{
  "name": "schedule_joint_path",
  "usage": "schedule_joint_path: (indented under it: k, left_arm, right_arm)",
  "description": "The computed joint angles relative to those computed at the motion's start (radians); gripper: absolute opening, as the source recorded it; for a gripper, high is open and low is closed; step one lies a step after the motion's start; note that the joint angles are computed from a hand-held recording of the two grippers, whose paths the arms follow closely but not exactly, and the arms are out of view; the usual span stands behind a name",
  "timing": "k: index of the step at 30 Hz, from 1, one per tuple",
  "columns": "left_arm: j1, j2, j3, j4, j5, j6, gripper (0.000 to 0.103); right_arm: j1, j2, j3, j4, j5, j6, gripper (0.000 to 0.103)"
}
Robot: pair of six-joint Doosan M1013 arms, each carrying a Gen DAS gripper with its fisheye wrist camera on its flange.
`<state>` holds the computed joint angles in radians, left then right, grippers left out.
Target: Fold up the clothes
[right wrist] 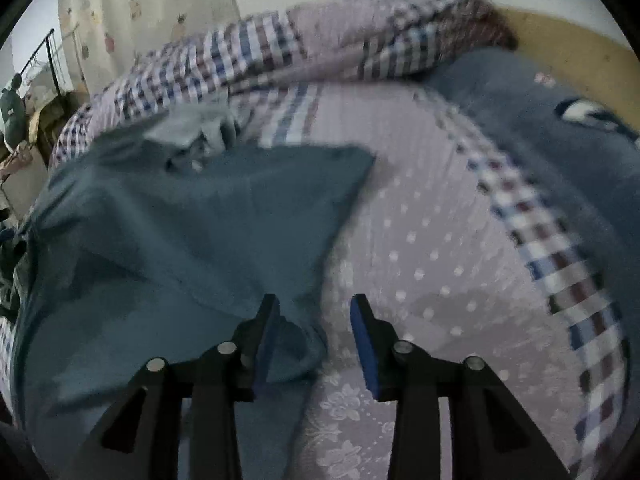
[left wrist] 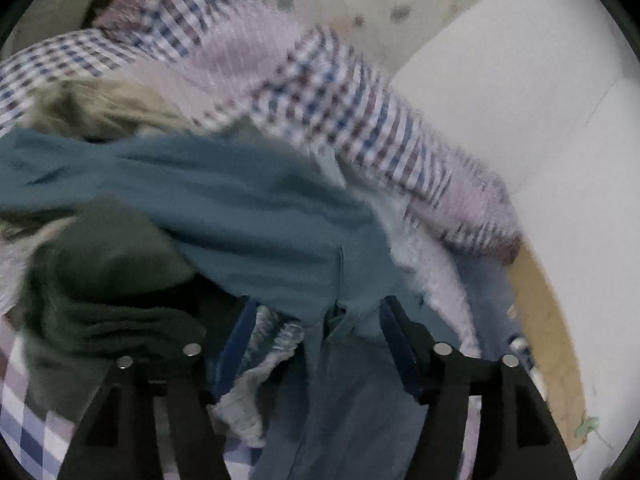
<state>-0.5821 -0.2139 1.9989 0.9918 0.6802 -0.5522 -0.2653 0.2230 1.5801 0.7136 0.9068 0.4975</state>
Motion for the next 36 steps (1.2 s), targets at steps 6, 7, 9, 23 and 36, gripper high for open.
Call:
schedule_joint_path:
  k: [6, 7, 9, 23, 36]
  left_arm:
    - [-0.106, -0.12, 0.199, 0.433, 0.164, -0.622, 0.083]
    - [-0.115, -0.131, 0.223, 0.469, 0.183, -0.698, 0.083]
    - [-0.118, -0.149, 0.259, 0.507, 0.202, -0.814, 0.084]
    - [-0.111, -0.206, 0.332, 0.501, 0.354, -0.96, 0.086]
    - [0.001, -0.309, 0.411, 0.454, 0.247, -0.992, 0.086]
  right_arm:
    - [-0.005, -0.13, 0.111, 0.178, -0.076, -0.144, 0.08]
    - [-0.009, -0.152, 0.133, 0.211, -0.075, -0.166, 0.084]
    - [-0.015, -0.196, 0.177, 0.26, -0.068, -0.195, 0.088]
    - [0.268, -0.434, 0.406, 0.564, -0.129, -0.482, 0.092]
    - [0.768, -0.291, 0.201, 0.138, -0.191, -0.269, 0.1]
